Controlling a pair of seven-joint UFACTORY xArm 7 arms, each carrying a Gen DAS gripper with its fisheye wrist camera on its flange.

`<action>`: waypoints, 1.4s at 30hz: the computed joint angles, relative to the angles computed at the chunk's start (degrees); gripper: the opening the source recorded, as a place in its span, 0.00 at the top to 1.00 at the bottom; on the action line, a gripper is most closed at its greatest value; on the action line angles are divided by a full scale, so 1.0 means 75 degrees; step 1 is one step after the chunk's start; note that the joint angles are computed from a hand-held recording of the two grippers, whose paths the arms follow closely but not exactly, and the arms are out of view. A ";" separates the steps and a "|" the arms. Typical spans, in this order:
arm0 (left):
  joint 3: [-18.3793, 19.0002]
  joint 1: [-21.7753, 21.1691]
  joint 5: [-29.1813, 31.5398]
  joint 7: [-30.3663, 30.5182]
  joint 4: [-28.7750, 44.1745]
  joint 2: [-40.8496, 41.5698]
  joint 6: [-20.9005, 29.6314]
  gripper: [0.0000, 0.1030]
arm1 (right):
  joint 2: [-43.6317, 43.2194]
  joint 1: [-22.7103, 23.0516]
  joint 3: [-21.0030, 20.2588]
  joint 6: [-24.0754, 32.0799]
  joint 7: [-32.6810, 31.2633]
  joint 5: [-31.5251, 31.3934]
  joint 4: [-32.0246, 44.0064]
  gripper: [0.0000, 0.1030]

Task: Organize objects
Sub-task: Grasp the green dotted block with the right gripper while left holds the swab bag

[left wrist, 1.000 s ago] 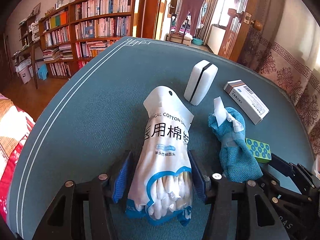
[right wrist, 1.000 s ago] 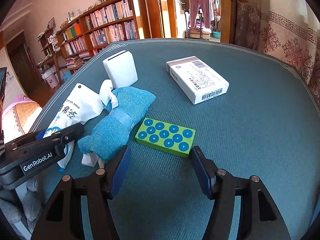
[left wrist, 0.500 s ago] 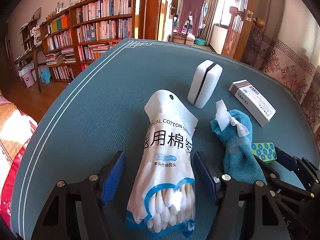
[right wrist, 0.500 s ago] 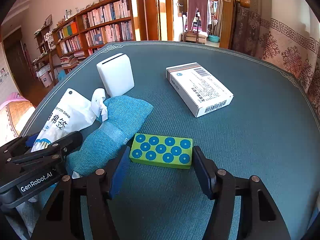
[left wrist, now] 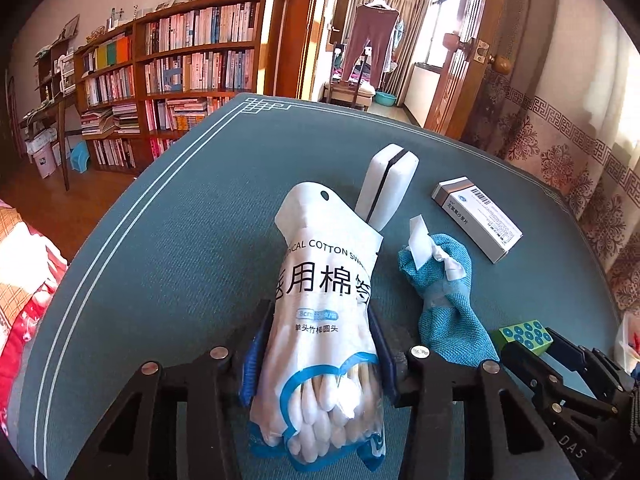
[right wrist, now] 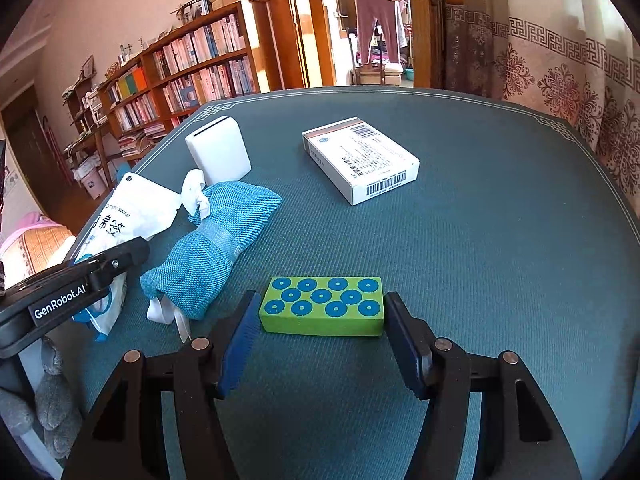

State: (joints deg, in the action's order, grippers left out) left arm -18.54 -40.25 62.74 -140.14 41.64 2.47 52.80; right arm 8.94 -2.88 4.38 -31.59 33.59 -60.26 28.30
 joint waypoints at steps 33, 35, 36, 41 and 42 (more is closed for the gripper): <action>-0.0054 -0.0720 0.0416 0.0206 0.0879 0.0495 0.0544 0.53 | -0.0853 -0.1642 -0.1574 -0.1168 0.0578 -0.2297 -0.1145 0.39; -0.0071 -0.0772 0.0393 0.0191 0.0928 0.0537 0.0628 0.53 | -0.0853 -0.1731 -0.1625 -0.1190 0.0633 -0.2415 -0.1135 0.39; -0.0076 -0.0799 0.0392 0.0186 0.0956 0.0559 0.0661 0.53 | -0.0853 -0.1777 -0.1653 -0.1207 0.0628 -0.2449 -0.1147 0.39; -0.0079 -0.0953 0.0415 0.0248 0.1159 0.0719 0.0809 0.53 | -0.0885 -0.1992 -0.1775 -0.1254 0.0648 -0.2651 -0.1185 0.39; -0.0076 -0.0986 0.0420 0.0282 0.1200 0.0742 0.0837 0.53 | -0.0895 -0.2038 -0.1803 -0.1269 0.0668 -0.2708 -0.1189 0.39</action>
